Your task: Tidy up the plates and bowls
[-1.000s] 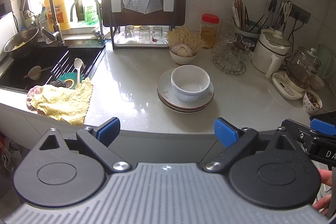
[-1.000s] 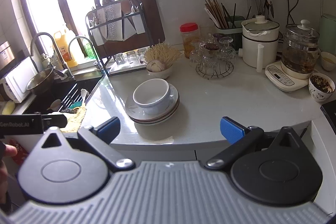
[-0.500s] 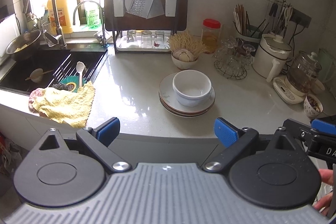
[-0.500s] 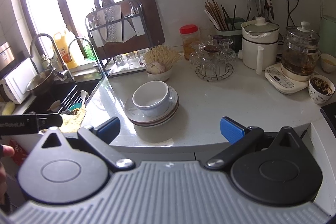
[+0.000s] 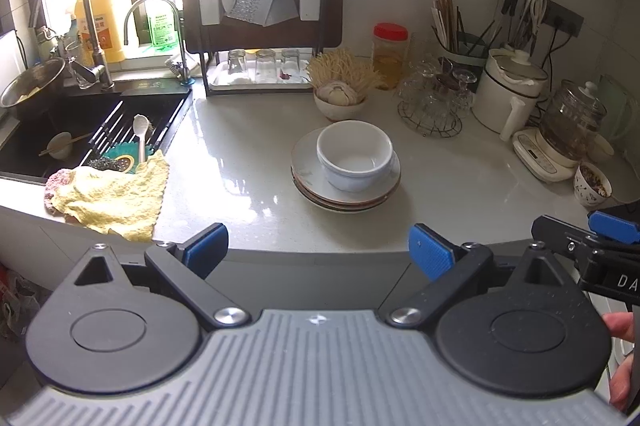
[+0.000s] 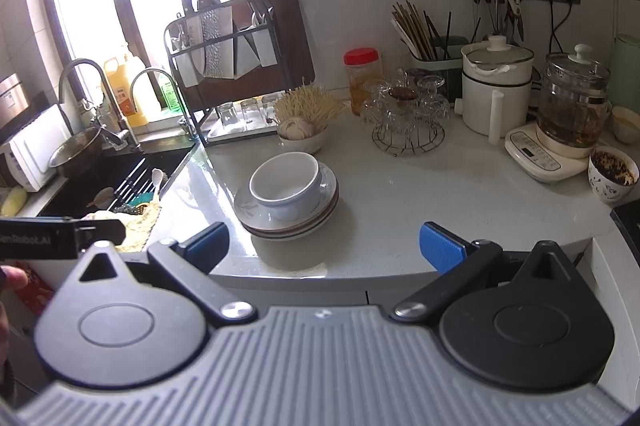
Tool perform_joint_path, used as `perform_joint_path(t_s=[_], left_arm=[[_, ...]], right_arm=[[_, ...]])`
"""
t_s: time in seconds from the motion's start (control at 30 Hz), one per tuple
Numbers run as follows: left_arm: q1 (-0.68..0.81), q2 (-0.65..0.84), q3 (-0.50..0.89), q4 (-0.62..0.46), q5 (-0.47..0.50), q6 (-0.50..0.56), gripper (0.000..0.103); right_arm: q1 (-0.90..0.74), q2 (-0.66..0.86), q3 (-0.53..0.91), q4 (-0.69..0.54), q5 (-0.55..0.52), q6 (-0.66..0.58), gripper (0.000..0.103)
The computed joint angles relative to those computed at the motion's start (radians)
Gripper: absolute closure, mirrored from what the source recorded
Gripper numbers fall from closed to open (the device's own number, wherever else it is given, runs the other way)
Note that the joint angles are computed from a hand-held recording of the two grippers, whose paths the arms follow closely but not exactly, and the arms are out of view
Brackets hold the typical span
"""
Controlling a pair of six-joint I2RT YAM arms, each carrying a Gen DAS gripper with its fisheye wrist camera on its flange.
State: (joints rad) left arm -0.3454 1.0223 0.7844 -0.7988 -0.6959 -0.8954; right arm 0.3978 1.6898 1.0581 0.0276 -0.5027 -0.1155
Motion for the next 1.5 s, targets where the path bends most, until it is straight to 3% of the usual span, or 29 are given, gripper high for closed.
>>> perform_joint_path(t_s=[0.33, 1.5], left_arm=[[0.023, 0.054, -0.012, 0.058, 0.062, 0.015, 0.004], [-0.030, 0.059, -0.021, 0.024, 0.022, -0.075, 0.003]], right_arm=[[-0.010, 0.028, 0.010, 0.011, 0.007, -0.010, 0.000], [-0.025, 0.032, -0.006, -0.001, -0.005, -0.020, 0.000]])
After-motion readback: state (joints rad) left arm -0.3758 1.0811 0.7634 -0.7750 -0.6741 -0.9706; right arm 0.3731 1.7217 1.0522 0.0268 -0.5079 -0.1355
